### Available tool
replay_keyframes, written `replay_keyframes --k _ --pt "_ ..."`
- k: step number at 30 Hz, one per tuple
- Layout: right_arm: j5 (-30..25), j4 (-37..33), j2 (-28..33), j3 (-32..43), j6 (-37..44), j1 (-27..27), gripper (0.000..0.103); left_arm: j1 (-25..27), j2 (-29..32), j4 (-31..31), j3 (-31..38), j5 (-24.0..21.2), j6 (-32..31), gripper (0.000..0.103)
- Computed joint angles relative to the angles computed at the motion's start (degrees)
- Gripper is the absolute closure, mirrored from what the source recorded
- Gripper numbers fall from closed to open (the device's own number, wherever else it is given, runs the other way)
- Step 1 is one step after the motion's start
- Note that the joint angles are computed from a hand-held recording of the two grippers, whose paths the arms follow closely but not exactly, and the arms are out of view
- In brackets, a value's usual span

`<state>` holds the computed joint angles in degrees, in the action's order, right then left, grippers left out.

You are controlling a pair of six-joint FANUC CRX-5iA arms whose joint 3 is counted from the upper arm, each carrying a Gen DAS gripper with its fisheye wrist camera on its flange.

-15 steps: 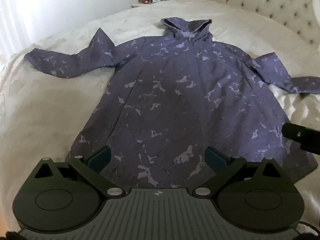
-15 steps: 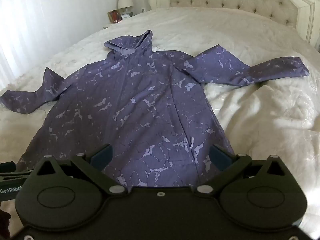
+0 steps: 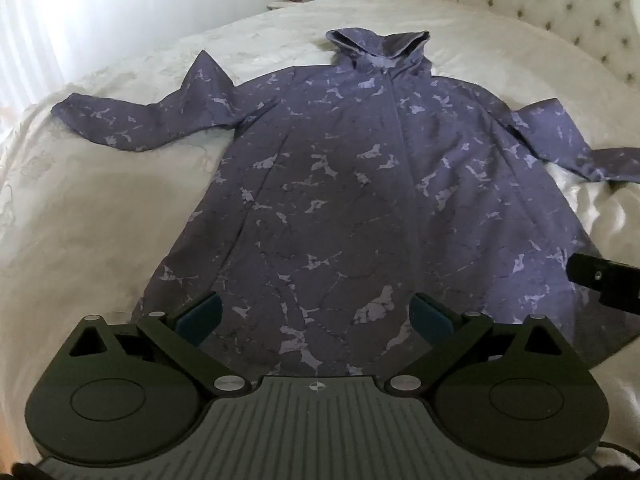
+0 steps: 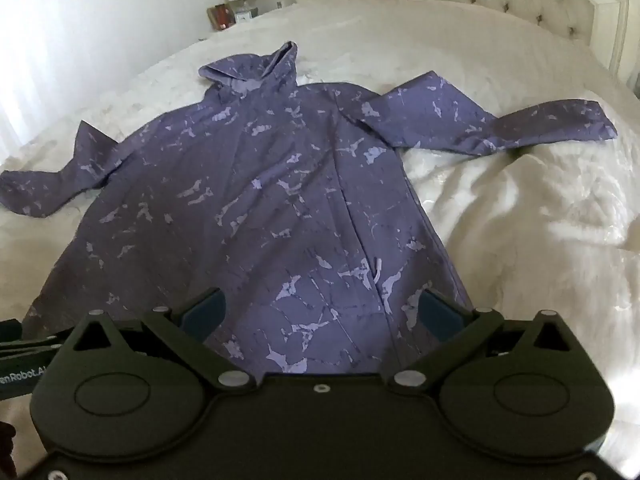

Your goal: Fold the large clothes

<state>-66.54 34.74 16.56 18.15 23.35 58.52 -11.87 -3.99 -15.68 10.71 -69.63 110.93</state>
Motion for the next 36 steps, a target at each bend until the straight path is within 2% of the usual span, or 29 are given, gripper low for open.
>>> replay_keyframes --k 10,36 --pt "-6.4 -3.3 4.1 7.1 4.2 -0.5 0.001 0.1 0.6 0.1 0.4 -0.6 -0.2 0.002" --pt "-7.6 -5.8 5.1 9.2 6.4 -1.0 0.001 -0.2 1.6 0.0 0.8 -1.8 -0.4 0.002"
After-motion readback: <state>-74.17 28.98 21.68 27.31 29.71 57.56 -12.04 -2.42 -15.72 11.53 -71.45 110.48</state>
